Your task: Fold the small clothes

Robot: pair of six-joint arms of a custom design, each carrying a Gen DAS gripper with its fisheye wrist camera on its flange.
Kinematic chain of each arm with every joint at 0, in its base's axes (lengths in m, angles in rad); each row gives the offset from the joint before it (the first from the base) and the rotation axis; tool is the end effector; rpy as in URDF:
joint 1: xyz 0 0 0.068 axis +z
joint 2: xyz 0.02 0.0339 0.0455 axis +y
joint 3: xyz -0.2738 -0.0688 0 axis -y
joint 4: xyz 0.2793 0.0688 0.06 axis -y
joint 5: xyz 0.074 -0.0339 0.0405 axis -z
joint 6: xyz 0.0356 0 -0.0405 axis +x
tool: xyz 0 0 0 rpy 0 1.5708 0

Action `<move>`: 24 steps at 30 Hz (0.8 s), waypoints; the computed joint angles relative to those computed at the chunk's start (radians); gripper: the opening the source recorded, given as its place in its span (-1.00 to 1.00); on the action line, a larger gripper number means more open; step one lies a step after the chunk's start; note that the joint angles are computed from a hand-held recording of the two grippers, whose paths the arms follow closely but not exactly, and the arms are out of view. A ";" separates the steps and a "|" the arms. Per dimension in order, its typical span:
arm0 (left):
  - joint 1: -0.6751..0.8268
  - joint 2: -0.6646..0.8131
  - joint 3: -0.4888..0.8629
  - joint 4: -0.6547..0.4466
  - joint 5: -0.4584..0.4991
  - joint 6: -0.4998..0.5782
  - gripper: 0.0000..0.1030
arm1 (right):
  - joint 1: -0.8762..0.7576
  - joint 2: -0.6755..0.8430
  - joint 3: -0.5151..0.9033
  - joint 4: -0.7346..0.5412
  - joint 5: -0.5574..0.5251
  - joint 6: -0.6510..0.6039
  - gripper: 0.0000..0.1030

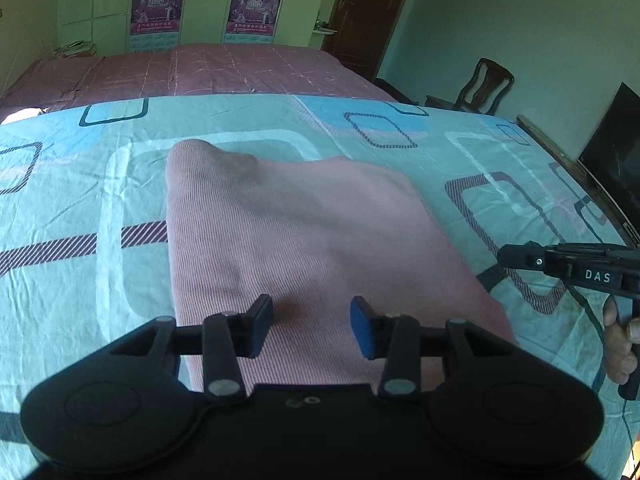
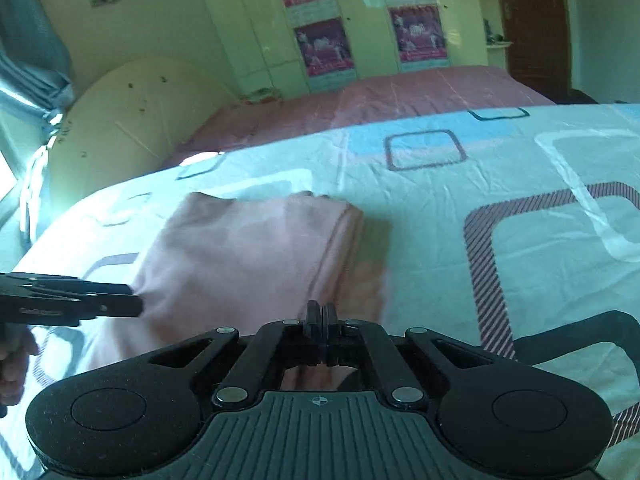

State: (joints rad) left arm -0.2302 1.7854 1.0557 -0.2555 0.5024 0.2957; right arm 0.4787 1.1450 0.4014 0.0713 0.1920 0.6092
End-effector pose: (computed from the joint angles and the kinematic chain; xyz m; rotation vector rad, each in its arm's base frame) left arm 0.3706 -0.1045 0.1519 0.8291 2.3426 -0.6110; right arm 0.2147 0.1038 0.1501 0.2513 2.2414 0.3765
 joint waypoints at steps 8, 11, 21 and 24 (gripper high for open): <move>-0.033 -0.061 -0.136 0.080 -0.093 -0.057 -0.21 | 0.164 0.284 0.104 -0.069 0.099 -0.033 -1.00; -0.065 -0.083 -0.192 0.090 -0.153 -0.024 -0.19 | 0.163 0.299 0.157 -0.132 0.100 -0.015 -1.00; 0.044 -0.204 -0.283 0.220 -0.151 -0.075 0.78 | 0.041 0.151 0.066 -0.044 0.049 0.126 -0.61; 0.077 -0.121 -0.192 0.190 -0.116 -0.107 0.77 | -0.047 0.142 0.028 0.072 -0.035 0.136 0.49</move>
